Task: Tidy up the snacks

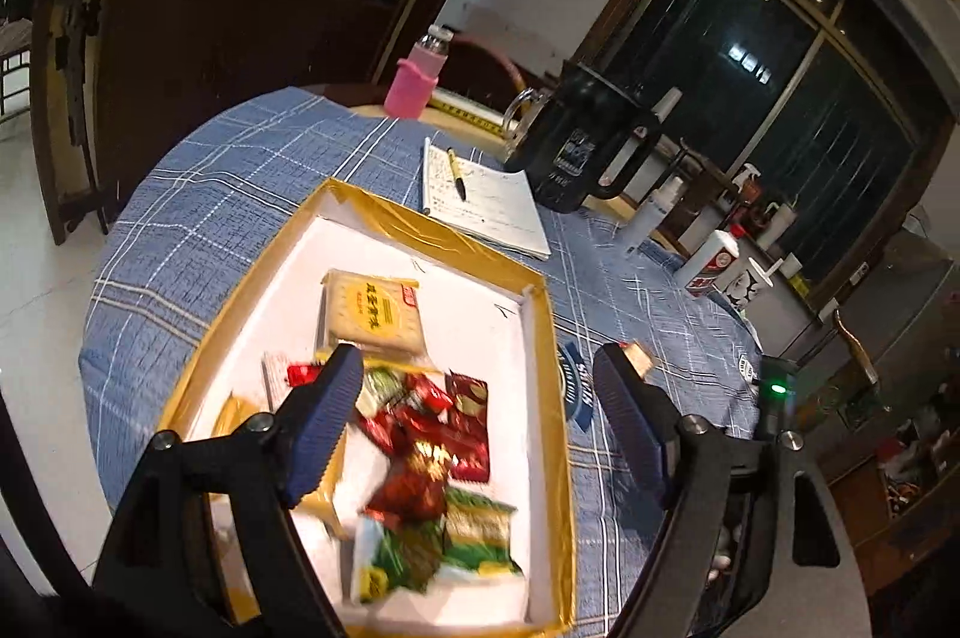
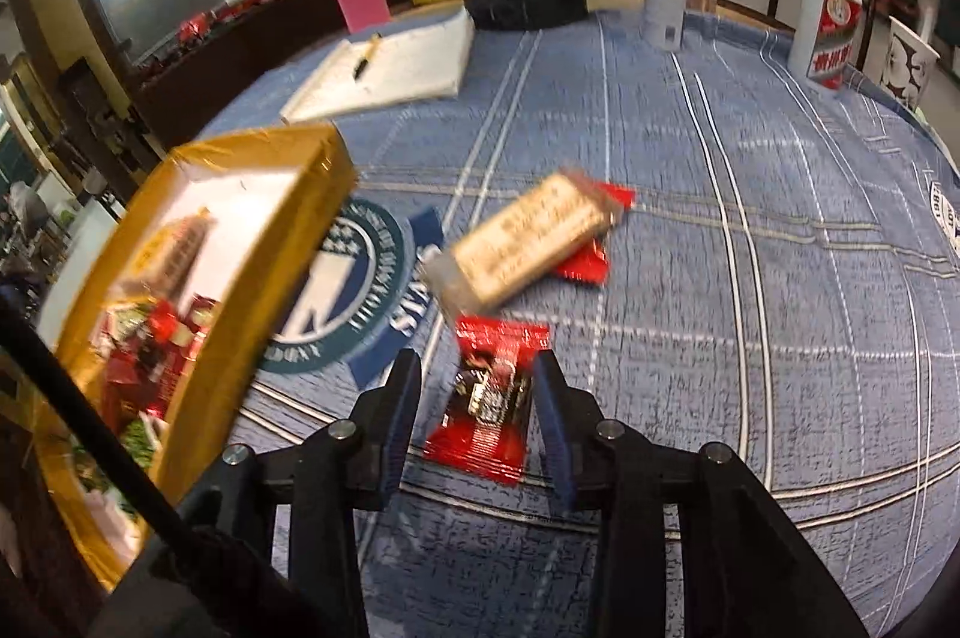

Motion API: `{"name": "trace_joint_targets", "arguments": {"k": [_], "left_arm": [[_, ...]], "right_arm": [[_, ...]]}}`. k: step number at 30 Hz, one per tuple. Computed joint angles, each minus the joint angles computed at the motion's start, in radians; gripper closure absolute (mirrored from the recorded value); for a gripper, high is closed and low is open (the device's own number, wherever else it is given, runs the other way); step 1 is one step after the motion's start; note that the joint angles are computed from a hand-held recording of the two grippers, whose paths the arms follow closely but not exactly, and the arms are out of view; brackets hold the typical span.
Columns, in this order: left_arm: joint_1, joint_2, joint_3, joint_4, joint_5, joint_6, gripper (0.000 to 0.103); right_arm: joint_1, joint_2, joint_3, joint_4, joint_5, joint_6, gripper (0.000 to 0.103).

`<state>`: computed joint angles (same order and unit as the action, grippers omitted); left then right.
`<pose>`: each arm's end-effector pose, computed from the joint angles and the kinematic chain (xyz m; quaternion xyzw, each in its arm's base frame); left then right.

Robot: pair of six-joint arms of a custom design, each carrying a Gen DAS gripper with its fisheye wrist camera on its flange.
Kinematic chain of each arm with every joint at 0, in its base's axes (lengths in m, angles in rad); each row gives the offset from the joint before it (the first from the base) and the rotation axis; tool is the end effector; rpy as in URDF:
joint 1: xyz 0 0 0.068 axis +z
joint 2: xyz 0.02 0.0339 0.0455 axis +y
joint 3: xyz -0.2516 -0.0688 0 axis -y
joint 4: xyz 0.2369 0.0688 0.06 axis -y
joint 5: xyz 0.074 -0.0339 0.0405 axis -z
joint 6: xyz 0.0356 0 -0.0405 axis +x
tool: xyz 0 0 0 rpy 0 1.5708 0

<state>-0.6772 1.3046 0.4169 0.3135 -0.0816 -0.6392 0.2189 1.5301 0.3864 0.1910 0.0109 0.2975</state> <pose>0.1903 -0.1493 0.1509 -0.0028 0.8779 -0.2638 0.3997 0.2207 0.0487 0.0848 0.0391 0.9518 0.0726 0.2954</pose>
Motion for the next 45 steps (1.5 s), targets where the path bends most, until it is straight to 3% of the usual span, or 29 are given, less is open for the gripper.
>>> {"name": "trace_joint_targets", "arguments": {"k": [4, 5, 10, 19, 25, 30, 34, 36, 39, 42, 45], "left_arm": [[-0.069, -0.067, -0.071, 0.019, -0.098, -0.054, 0.024], [-0.076, -0.081, -0.091, 0.031, -0.109, -0.073, 0.024], [-0.091, -0.122, -0.168, 0.08, -0.153, -0.144, 0.024], [-0.025, -0.185, -0.277, 0.132, -0.166, -0.181, 0.024], [-0.023, -0.204, -0.304, 0.12, -0.178, -0.173, 0.024], [-0.023, -0.252, -0.315, 0.081, -0.18, -0.161, 0.023], [-0.026, -0.275, -0.329, 0.076, -0.182, -0.157, 0.023], [-0.031, -0.273, -0.334, 0.088, -0.178, -0.163, 0.023], [-0.054, -0.248, -0.333, 0.119, -0.188, -0.167, 0.023], [-0.087, -0.192, -0.318, 0.159, -0.198, -0.172, 0.023], [-0.132, -0.147, -0.278, 0.147, -0.217, -0.174, 0.023]], "right_arm": [[0.014, 0.072, 0.02, 0.024, 0.027, 0.021, 0.066], [0.02, 0.077, 0.017, 0.04, 0.044, 0.018, 0.075], [0.015, 0.049, 0.003, 0.03, 0.03, 0.002, 0.079], [0.149, -0.221, -0.015, -0.041, 0.008, 0.069, 0.079], [0.34, -0.012, 0.205, -0.047, 0.026, 0.073, 0.078], [0.37, 0.169, 0.353, -0.062, 0.012, 0.08, 0.075], [0.315, 0.072, 0.274, -0.027, -0.027, 0.069, 0.07], [0.298, -0.01, 0.216, -0.026, 0.006, 0.077, 0.065], [0.126, -0.08, 0.16, -0.056, -0.005, 0.053, 0.064], [-0.072, -0.01, 0.168, -0.051, -0.061, 0.054, 0.063], [-0.143, 0.102, 0.223, -0.048, -0.053, 0.045, 0.063]]}}
